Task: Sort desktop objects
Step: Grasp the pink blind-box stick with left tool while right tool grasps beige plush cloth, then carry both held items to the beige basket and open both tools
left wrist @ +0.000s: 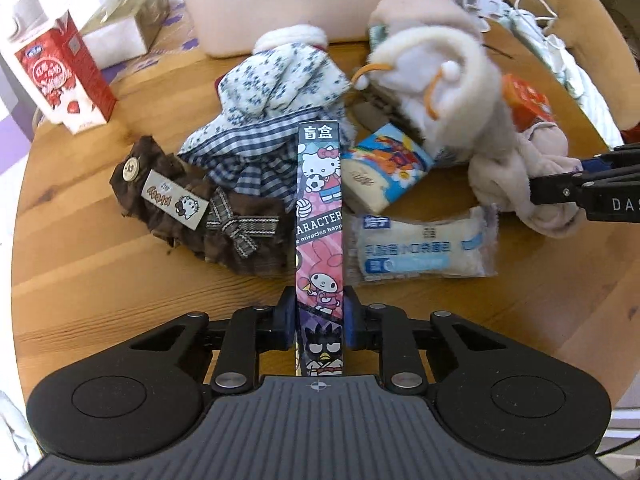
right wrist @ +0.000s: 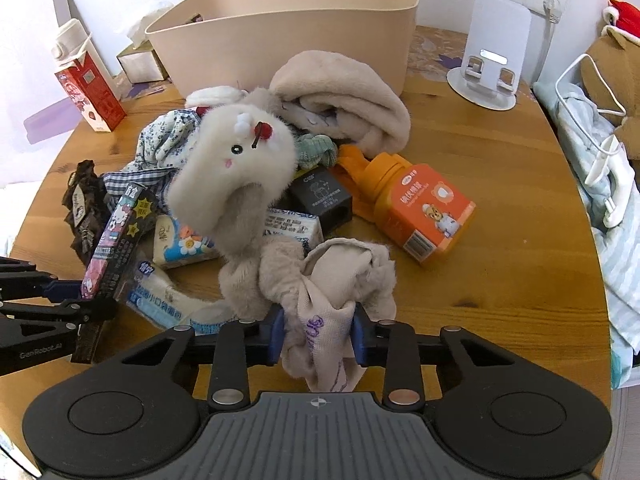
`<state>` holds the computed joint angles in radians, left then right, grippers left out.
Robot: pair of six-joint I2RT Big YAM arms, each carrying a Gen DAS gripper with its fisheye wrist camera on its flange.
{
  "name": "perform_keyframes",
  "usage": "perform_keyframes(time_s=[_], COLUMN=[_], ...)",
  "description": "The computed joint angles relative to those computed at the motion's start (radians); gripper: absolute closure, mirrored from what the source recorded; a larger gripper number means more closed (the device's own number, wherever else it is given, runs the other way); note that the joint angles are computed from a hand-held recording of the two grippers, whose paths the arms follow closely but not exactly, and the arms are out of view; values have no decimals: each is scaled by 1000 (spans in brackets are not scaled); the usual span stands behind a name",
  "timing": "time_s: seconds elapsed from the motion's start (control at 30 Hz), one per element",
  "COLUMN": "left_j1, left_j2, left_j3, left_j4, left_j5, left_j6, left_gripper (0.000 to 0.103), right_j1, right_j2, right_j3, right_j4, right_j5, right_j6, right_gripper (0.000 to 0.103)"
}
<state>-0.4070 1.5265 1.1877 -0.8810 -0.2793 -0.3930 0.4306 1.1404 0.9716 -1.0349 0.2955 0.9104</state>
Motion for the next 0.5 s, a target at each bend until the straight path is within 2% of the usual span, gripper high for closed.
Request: perform_keyframes(time_s=[0.2, 0.5], left_j1=[-7, -19], left_j2=[-36, -79], left_j3=[-4, 13], left_j4=[-17, -43], left_j5=[9, -51], left_j6=[-67, -121], left_gripper=[80, 80], right_j1=[20, 19], right_j2=[-68, -152], right_j3=[-9, 5], right_j4=[-37, -94], right_j5=[30, 120], right_j6=[42, 91], right_gripper=[72, 72])
